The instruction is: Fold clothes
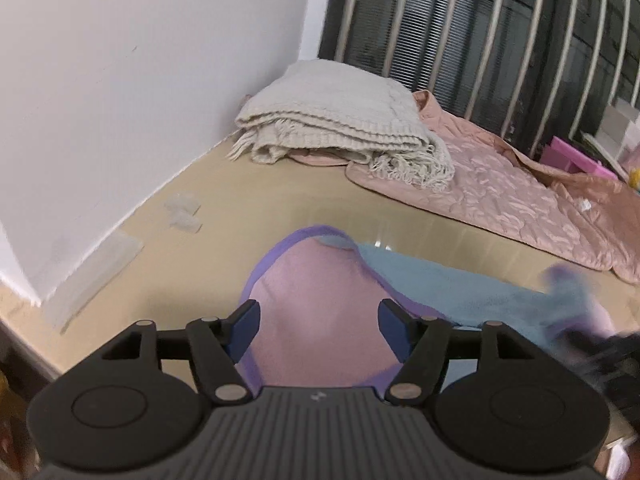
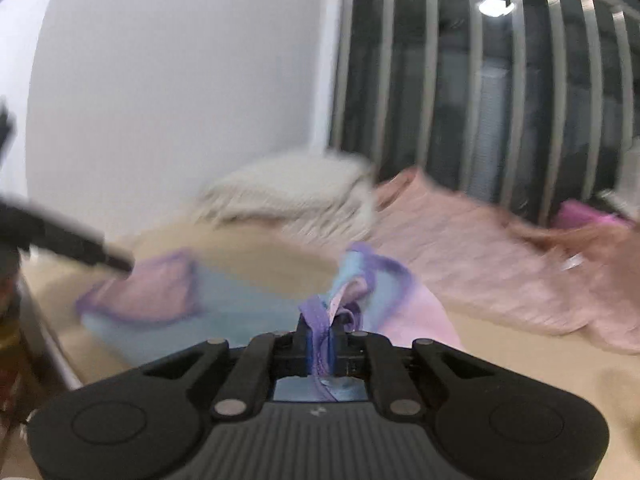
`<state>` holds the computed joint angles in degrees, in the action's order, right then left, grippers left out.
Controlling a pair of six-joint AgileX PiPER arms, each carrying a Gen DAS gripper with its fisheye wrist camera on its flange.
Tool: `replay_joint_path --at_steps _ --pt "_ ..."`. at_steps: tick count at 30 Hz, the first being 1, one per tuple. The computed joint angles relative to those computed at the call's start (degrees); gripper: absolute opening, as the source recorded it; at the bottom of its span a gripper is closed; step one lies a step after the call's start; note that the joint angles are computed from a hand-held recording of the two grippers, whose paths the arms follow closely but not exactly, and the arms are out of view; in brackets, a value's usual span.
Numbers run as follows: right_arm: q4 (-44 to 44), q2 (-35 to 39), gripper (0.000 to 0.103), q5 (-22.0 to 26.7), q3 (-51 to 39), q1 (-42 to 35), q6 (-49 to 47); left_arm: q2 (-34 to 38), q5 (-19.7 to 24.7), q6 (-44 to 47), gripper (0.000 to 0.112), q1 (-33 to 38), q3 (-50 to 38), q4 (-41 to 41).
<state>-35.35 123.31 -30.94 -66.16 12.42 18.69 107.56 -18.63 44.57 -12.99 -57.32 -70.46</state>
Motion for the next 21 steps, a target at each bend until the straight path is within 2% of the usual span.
replay_joint_path --at_steps 2,3,6,9,11,13,15,16,17,20,21 --pt "-1.23 2.68 0.013 6.13 -4.53 2.96 3.79 -0.38 -0.27 -1.63 0.067 -0.02 1.14 0.76" --pt "-3.26 2.37 0.019 6.46 -4.66 3.24 5.75 -0.60 -0.69 -2.13 0.067 -0.15 1.82 1.23" --pt "-10.45 -1.27 0.048 0.09 -0.51 1.01 8.73 -1.14 -1.93 -3.39 0.068 -0.34 3.35 1.58" --pt "-14.05 -5.25 0.047 -5.78 3.33 -2.30 11.30 -1.26 -3.59 -5.14 0.069 -0.45 4.10 0.47" --pt "-14.04 -5.82 0.041 -7.14 3.24 -4.30 14.32 -0.71 -6.59 -0.91 0.069 -1.66 3.62 -5.39" --pt "-14.58 -4.15 0.018 -2.02 -0.83 -4.41 17.30 0.54 -10.93 3.23 0.073 -3.44 2.59 -10.94" --pt "-24.02 -0.11 0.015 6.36 -8.20 -2.88 25.00 1.84 -14.60 6.20 0.076 -4.86 1.30 -16.24" --pt "-29.75 2.31 0.011 9.35 -11.39 -1.86 28.62 2.14 -15.37 7.95 0.076 -5.21 0.80 -18.55" --pt "-35.48 3.23 0.009 10.06 -12.92 -1.45 31.74 2.41 -16.11 9.64 0.076 -5.53 0.31 -20.78" --pt "-52.66 1.09 0.012 3.11 -17.99 -3.67 46.18 3.31 -19.06 11.12 0.079 -7.07 -0.08 -22.69" --pt "-58.39 0.71 0.020 0.00 -20.85 -4.51 51.73 4.26 -20.94 12.73 0.079 -7.91 -0.94 -24.12"
